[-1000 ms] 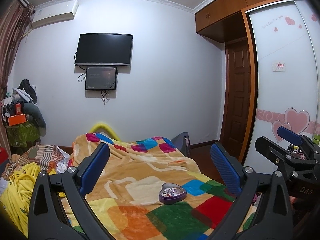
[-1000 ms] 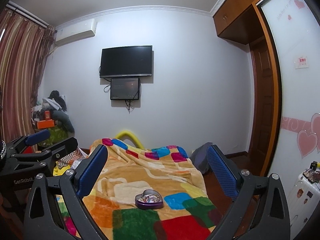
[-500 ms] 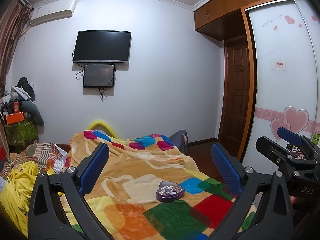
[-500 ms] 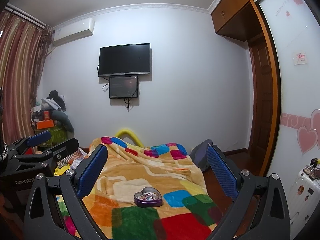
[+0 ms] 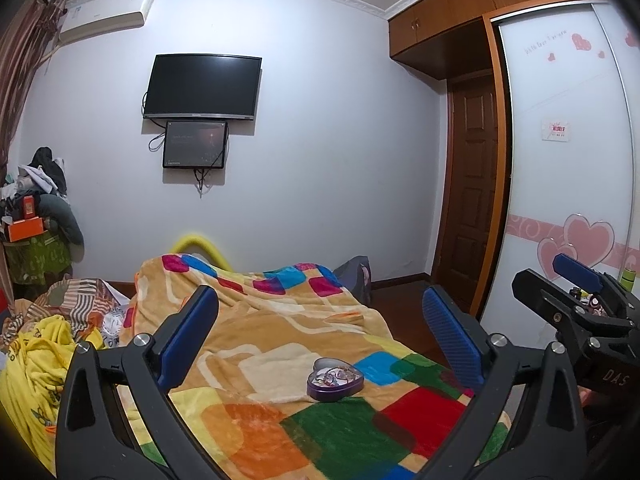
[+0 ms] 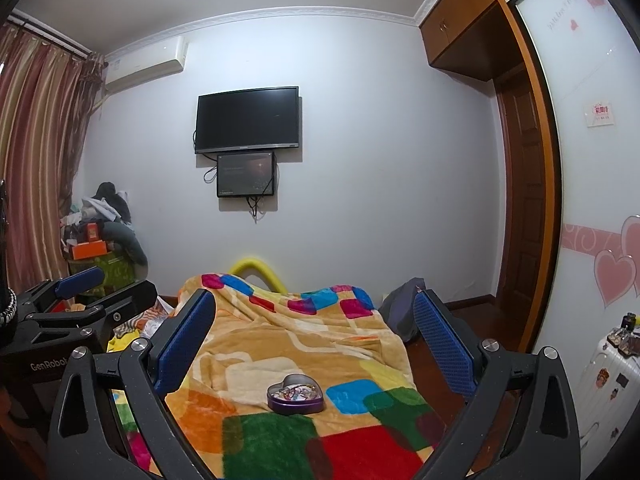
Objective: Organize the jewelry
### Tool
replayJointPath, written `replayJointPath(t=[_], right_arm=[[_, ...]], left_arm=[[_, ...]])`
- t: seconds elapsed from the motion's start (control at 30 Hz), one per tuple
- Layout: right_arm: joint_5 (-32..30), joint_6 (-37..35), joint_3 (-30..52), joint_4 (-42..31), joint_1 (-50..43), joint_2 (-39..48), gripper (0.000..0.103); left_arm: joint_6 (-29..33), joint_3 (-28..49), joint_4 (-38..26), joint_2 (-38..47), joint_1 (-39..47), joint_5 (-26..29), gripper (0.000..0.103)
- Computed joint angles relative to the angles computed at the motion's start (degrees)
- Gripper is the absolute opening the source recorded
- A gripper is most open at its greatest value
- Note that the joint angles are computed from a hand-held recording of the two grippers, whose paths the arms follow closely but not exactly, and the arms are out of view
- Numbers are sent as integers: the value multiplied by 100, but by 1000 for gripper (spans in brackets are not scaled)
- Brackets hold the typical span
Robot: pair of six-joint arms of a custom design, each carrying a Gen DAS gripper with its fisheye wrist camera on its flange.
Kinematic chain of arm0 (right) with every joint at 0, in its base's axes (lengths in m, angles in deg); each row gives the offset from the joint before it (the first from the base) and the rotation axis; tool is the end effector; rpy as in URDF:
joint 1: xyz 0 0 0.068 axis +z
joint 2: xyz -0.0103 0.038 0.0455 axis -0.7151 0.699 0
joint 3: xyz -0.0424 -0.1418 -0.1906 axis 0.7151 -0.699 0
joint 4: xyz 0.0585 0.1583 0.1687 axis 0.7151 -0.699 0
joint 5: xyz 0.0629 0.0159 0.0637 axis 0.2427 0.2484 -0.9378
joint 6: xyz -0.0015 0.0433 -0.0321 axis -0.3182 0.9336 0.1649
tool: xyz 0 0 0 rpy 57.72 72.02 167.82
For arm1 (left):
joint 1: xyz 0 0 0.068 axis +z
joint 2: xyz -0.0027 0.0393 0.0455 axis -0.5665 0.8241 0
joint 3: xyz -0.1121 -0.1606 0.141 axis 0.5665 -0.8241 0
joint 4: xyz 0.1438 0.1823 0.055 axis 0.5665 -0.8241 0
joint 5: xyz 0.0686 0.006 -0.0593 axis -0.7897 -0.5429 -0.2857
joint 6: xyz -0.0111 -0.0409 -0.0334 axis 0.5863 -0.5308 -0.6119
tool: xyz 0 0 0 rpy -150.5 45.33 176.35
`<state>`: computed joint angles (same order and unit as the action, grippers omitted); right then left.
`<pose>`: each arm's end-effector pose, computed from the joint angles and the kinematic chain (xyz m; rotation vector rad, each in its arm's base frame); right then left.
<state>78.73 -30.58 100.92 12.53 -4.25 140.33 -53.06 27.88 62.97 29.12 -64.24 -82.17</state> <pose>0.2564 0.2122 0.3641 -0.3420 1.6560 0.3293 0.2294 -0.1094 0.3550 -0.1009 1.7405 -0.0168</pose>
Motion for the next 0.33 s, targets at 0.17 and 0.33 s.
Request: replayJointPath(t=[0.17, 0.33], right_arm=[[-15, 28, -11, 24, -34, 0, 99], [-54, 94, -48, 37, -71, -8, 99]], left_arm=[[-2, -15, 19, 16, -10, 3, 103], [36, -56, 80, 32, -2, 14, 103]])
